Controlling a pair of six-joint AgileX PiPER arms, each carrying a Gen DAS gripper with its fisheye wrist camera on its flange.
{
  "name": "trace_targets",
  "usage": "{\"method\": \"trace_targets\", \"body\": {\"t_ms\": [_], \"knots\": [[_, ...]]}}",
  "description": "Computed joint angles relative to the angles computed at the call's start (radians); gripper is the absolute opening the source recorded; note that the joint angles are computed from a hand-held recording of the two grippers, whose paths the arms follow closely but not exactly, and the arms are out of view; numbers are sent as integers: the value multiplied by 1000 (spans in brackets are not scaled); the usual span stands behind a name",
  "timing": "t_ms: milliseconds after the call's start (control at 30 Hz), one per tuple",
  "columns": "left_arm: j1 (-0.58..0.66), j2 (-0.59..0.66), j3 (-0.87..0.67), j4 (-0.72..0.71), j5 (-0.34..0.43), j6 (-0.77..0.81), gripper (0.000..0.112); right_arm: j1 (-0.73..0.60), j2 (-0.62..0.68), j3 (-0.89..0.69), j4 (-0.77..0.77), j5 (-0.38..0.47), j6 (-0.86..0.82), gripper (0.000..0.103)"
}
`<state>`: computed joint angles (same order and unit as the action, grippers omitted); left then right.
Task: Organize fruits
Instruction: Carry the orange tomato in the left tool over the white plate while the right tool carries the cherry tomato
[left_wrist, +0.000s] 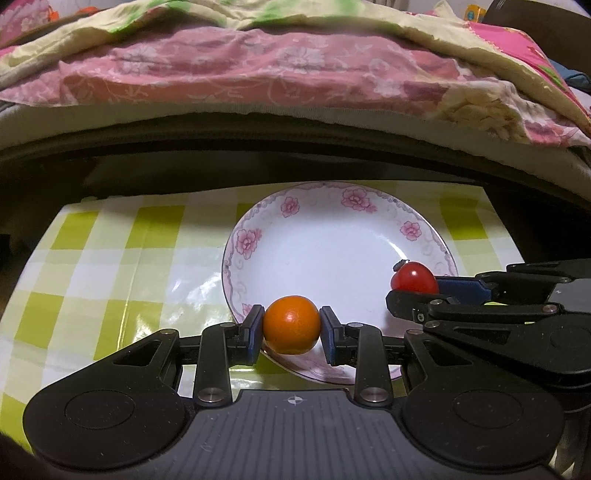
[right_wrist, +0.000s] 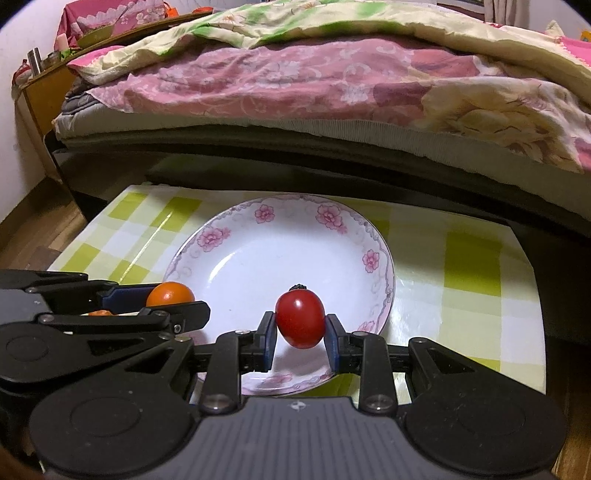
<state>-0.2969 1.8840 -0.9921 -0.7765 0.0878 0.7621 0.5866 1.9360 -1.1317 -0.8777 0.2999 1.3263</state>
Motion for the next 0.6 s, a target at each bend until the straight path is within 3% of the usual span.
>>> {"method": "trace_targets", "body": {"t_ms": [267, 333, 600], "knots": [[-8, 26, -19, 17, -2, -9, 39, -22, 29, -20, 33, -15, -49, 33], [-15, 33, -22, 81, -9, -73, 39, -24, 39, -26, 34, -14, -50, 33], [-8, 41, -31, 20, -2, -11, 40, -30, 51, -31, 30, -21, -54, 33]]}}
